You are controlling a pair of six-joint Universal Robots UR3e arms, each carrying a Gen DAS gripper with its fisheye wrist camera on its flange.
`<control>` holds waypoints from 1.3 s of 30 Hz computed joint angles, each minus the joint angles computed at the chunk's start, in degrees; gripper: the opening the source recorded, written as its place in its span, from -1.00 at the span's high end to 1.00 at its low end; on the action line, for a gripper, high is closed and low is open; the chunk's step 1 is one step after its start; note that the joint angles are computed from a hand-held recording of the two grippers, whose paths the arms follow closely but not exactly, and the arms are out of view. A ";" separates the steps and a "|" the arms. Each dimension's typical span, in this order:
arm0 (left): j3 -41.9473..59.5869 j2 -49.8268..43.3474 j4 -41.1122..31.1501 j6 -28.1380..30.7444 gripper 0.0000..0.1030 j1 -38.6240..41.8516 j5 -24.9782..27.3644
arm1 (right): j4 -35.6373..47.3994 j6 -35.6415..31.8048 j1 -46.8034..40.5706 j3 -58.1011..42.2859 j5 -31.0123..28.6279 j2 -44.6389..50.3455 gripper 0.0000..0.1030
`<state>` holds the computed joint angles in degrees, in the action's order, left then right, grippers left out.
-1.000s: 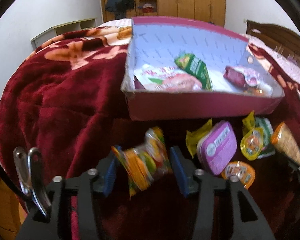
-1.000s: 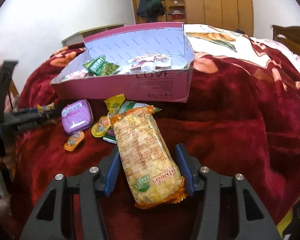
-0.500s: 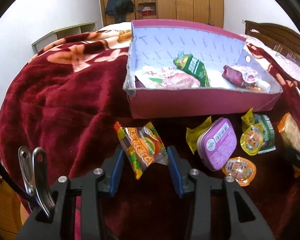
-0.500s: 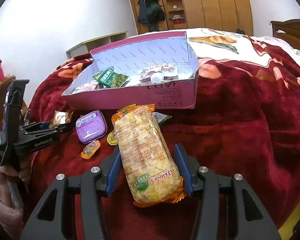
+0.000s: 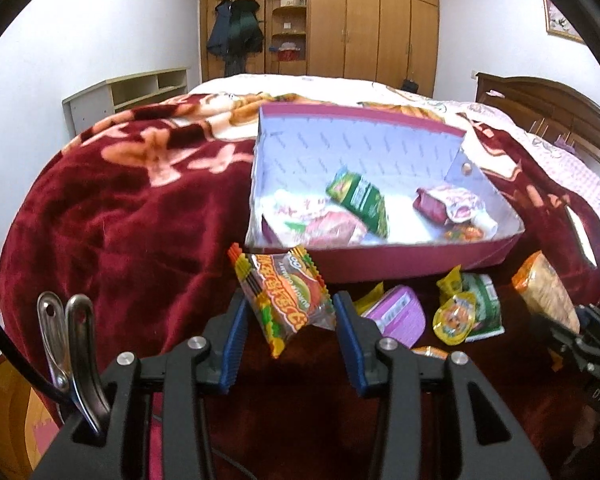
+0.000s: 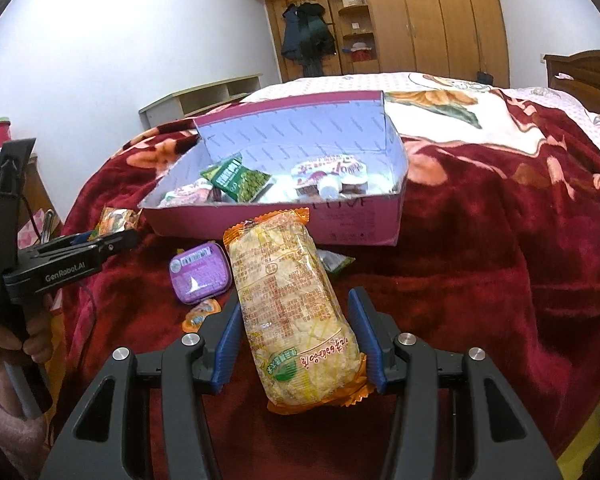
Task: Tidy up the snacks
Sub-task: 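Carry the chips bag and cracker bag over the pink box with both grippers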
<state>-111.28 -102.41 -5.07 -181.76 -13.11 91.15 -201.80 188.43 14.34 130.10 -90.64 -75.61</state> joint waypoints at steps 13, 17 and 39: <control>14.26 -6.09 -6.89 0.46 0.14 0.55 -1.61 | 8.69 -0.85 -1.71 -7.66 1.24 -1.55 -0.02; 20.30 -9.93 -9.23 1.00 0.14 0.23 -1.39 | 11.15 -1.56 -2.61 -11.01 1.84 -0.87 -0.02; 51.58 -31.10 -23.55 5.09 0.14 2.63 -7.07 | 30.63 1.44 -2.52 -41.54 -6.62 12.68 -0.02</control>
